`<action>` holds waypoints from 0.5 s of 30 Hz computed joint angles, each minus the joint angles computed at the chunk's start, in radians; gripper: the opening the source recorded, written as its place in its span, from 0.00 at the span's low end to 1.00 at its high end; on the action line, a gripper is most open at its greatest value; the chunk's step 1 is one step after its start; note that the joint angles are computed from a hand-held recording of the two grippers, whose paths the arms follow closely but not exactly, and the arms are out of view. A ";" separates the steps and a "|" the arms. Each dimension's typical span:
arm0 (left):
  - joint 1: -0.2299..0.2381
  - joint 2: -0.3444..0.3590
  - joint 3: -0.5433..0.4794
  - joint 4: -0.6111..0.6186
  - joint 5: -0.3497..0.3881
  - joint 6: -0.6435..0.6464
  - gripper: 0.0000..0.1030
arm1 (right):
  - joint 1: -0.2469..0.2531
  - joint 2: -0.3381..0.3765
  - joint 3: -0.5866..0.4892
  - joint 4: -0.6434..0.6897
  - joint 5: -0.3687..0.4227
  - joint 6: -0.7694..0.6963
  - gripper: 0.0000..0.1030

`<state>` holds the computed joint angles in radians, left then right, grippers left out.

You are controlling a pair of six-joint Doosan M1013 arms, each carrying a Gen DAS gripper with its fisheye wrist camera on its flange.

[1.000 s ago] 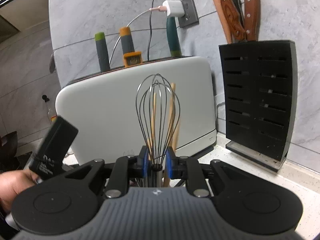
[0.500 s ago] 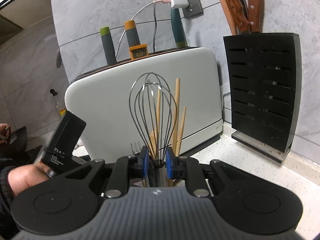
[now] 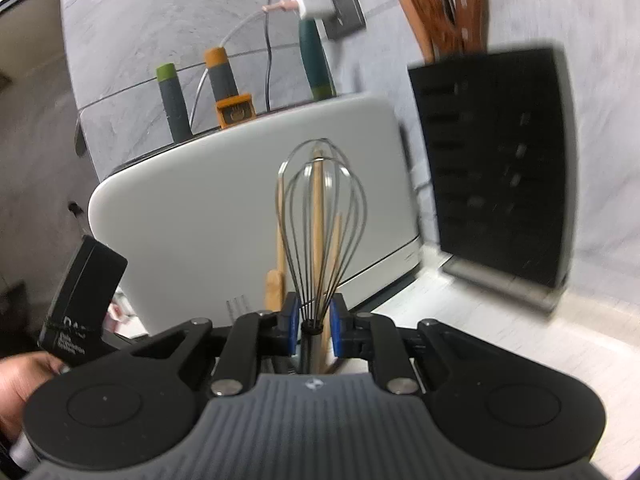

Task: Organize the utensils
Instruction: 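Lower the whisk handle into the pink cup with the right gripper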

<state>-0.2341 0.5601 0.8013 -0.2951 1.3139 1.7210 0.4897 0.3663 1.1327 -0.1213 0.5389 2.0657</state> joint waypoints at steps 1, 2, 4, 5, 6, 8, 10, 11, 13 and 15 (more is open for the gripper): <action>0.000 -0.001 0.001 -0.001 0.000 0.001 0.36 | -0.002 0.002 0.001 0.031 -0.005 -0.013 0.13; 0.001 -0.001 0.002 -0.005 0.000 0.002 0.36 | -0.004 0.006 -0.004 0.073 0.004 -0.050 0.12; 0.005 -0.001 0.002 -0.014 0.003 0.006 0.37 | -0.002 0.017 -0.026 0.103 0.062 -0.100 0.12; 0.006 0.000 0.001 -0.017 0.006 0.007 0.37 | -0.002 0.024 -0.042 0.125 0.106 -0.135 0.12; 0.008 0.001 -0.001 -0.020 0.009 0.007 0.38 | -0.002 0.029 -0.053 0.151 0.144 -0.171 0.12; 0.008 0.002 -0.003 -0.018 0.011 0.009 0.38 | 0.002 0.042 -0.073 0.145 0.223 -0.206 0.09; 0.005 0.003 -0.006 -0.013 0.011 0.009 0.34 | 0.002 0.038 -0.057 0.155 0.219 -0.234 0.09; 0.003 0.003 -0.006 -0.009 0.009 0.007 0.32 | 0.003 0.037 -0.057 0.152 0.218 -0.238 0.09; -0.006 -0.005 0.005 0.012 -0.009 0.006 0.31 | 0.007 0.041 -0.061 0.126 0.217 -0.216 0.09; -0.011 -0.015 0.018 0.017 -0.027 0.006 0.33 | 0.015 0.043 -0.052 0.075 0.185 -0.217 0.09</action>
